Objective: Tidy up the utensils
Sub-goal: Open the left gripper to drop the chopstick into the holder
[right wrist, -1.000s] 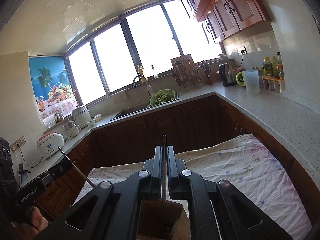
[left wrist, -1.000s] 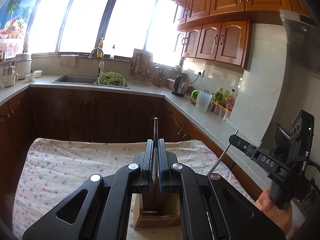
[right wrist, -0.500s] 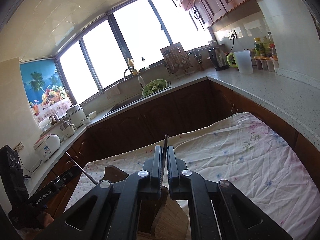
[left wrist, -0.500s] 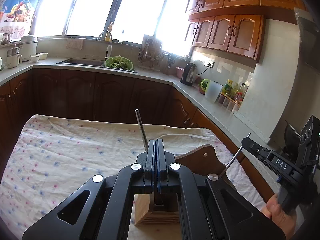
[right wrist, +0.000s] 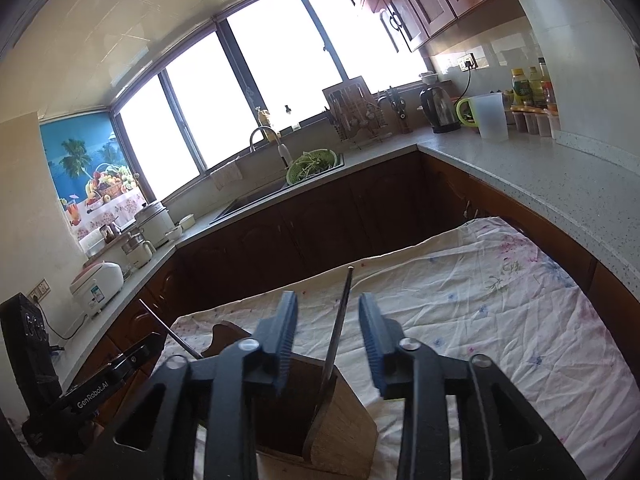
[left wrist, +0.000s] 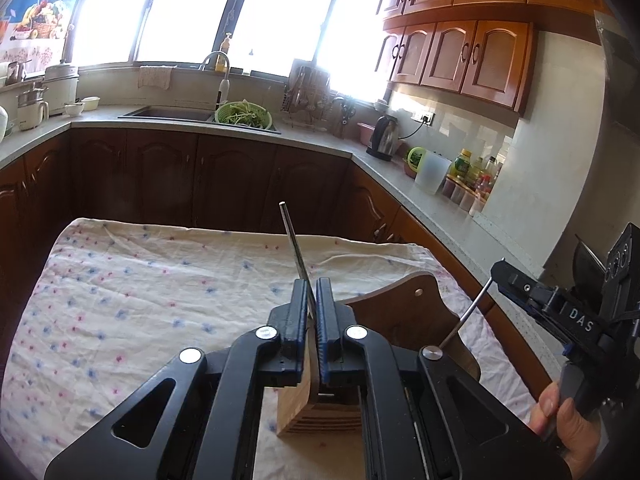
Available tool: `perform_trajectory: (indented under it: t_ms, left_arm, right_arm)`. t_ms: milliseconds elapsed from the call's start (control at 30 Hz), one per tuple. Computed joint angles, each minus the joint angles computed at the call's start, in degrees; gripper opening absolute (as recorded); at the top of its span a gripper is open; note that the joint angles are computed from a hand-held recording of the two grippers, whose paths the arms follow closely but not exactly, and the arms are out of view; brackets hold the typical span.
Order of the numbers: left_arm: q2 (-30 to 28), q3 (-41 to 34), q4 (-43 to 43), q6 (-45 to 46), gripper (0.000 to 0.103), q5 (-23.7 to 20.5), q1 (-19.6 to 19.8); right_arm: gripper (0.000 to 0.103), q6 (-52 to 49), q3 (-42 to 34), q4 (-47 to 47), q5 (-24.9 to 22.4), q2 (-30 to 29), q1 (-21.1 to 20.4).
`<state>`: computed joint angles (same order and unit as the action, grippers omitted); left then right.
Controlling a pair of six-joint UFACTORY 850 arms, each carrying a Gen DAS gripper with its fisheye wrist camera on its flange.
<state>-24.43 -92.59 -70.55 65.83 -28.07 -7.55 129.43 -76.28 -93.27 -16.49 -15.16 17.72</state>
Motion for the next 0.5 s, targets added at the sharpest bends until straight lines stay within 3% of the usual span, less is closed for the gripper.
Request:
perform_trajectory:
  t_ms: [33,67,133,267,500]
  left_arm:
    - [0.8,1.0,-0.2,0.4,0.025,0.3,0.1]
    - [1.7,2.3,-0.4,0.9,0.042,0.9,0.2]
    - [4.0,5.4,-3.4,4.5,0.052,1.6,0.8]
    - [7.7,10.3,-3.9,5.7,0.065,1.6,2.0]
    - [13.3,17.7,-0.1,2.9,0.071,0.3,4.1]
  right_arm:
    - [0.070,2.5,0.9,-2.1,-0.1,0.7,0.1]
    - [0.070,3.9,1.7,-3.0,-0.6,1.4,0.3]
    - [0.075,5.6,3.4,-4.1,-0.6,2.9,0.5]
    - [0.085,7.5,7.3,-4.8,-1.3,6.4,1.3]
    - [0.092,1.8,13.8,1.4,-2.5,12.7,4.2]
